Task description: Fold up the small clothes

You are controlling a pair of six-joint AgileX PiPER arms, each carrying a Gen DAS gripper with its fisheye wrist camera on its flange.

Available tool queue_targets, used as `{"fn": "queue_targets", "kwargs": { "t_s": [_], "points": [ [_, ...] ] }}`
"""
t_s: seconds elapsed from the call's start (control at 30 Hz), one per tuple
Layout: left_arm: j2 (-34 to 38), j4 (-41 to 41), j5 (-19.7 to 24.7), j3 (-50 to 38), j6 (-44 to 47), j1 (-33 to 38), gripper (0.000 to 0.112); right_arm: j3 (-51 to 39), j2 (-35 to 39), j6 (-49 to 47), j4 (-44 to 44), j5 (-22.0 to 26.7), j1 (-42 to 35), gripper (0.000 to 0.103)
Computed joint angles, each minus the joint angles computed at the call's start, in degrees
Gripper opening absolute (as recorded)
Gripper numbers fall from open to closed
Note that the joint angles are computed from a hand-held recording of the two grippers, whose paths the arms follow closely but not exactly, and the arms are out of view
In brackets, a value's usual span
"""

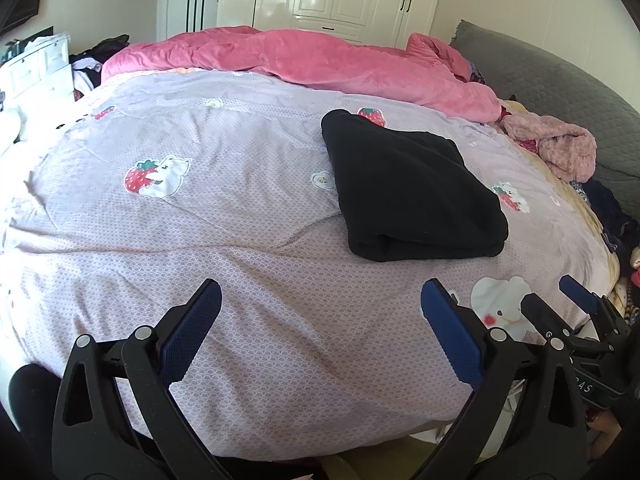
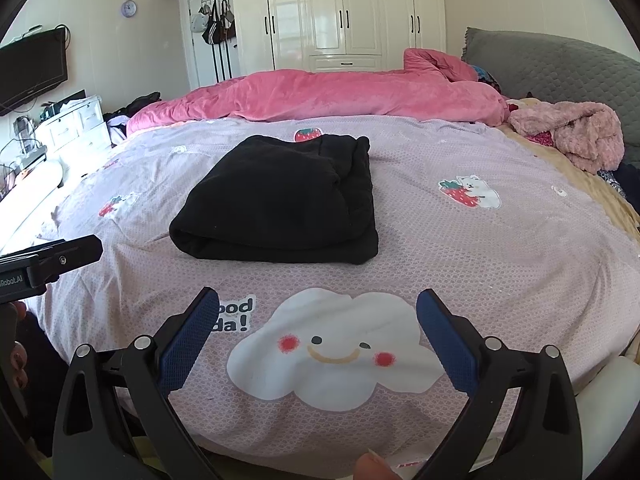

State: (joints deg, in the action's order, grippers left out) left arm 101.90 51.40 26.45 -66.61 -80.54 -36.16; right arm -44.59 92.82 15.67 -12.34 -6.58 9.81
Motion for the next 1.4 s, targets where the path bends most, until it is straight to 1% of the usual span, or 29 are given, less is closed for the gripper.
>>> {"fn": "queue_targets", "kwargs": {
  "t_s": [0.2, 0.27, 0.33, 0.43, 0.73, 0.8, 0.97, 1.0, 1.1, 1.17, 1.23, 1.4],
  "points": [
    [-0.1, 0.2, 0.0, 0.1, -0.3, 0.0, 0.094, -0.4, 0.1, -0.6, 0.6, 0.4, 0.1, 0.098],
    [-0.1, 0.2, 0.0, 0.1, -0.3, 0.0, 0.094, -0.4, 0.0, 0.7, -0.7, 0.5, 0.0, 0.098],
    [-0.1, -0.1, 0.0, 0.0, 0.2, 0.1, 0.094, -0.4, 0.0, -2.0, 2.0, 0.5, 0.2, 0.098],
    [-0.3, 0.0, 0.0, 0.0, 0.2, 0.1, 0.094, -0.5, 0.0, -2.2, 2.3, 0.7, 0.2, 0.098],
    [-0.5, -0.1, 0.3, 0.2, -0.1, 0.1, 0.094, -0.7, 0.1, -0.1, 0.3, 1.0, 0.4, 0.098],
    [-0.5, 0.1, 0.3, 0.3, -0.3, 0.1, 0.094, -0.6, 0.0, -2.5, 2.7, 0.9, 0.6, 0.098],
    [-0.6, 0.1, 0.4, 0.3, -0.4, 0.1, 0.094, -0.5, 0.0, -2.7, 3.0, 0.9, 0.6, 0.098],
    [-0.6, 0.0, 0.5, 0.3, -0.3, 0.1, 0.094, -0.6, 0.0, -1.6, 1.9, 0.9, 0.6, 0.098],
    [-0.7, 0.2, 0.6, 0.5, -0.6, 0.1, 0.094, -0.6, 0.0, -3.5, 3.6, 0.8, 0.6, 0.098],
    [-0.7, 0.2, 0.6, 0.4, -0.6, 0.1, 0.094, -0.5, 0.0, -2.7, 2.9, 0.8, 0.6, 0.098],
    [-0.7, 0.2, 0.7, 0.4, -0.5, 0.1, 0.094, -0.3, -0.1, -4.7, 4.9, 0.8, 0.8, 0.098],
    [-0.6, -0.1, 1.1, 0.3, -0.5, 0.1, 0.094, -0.2, -0.2, -4.3, 4.6, 0.8, 0.9, 0.098]
  ]
}}
